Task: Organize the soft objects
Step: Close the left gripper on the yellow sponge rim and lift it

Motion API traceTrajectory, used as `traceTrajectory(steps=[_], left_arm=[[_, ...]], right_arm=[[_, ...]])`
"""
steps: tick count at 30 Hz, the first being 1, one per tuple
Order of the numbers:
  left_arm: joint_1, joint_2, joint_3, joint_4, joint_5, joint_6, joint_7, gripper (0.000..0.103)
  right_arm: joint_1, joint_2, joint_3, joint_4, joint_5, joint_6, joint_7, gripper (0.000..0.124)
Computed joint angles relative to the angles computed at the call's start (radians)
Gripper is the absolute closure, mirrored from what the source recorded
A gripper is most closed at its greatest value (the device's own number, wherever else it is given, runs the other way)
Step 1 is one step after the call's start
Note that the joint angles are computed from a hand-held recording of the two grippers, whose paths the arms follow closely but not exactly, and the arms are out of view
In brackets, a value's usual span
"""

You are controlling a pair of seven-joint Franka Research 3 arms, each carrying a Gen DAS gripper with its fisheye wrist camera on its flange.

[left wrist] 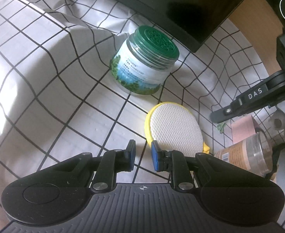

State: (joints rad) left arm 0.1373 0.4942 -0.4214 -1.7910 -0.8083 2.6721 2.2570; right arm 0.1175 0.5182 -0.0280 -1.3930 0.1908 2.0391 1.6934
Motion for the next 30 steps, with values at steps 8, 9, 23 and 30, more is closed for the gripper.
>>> traceTrajectory(steps=[8,9,23,30], left_arm=[[0.033,0.01,-0.022,0.012,-0.053,-0.038,0.026,0.083],[0.05,0.017,-0.03,0.021,-0.085,-0.071,0.035,0.083],[-0.008,0.074,0.01,0.108,-0.092,-0.121,-0.058,0.069],[0.033,0.073,-0.005,0.121,-0.162,-0.206,-0.075,0.066]], right_arm=[[0.077,0.101,-0.002,0.143,-0.088,-0.119,0.033,0.115],[0.076,0.097,-0.001,0.141,-0.086,-0.12,0.034,0.115],[0.007,0.094,0.011,0.094,-0.001,-0.069,-0.047,0.115],[-0.012,0.083,0.015,0.049,0.04,-0.029,-0.07,0.115]])
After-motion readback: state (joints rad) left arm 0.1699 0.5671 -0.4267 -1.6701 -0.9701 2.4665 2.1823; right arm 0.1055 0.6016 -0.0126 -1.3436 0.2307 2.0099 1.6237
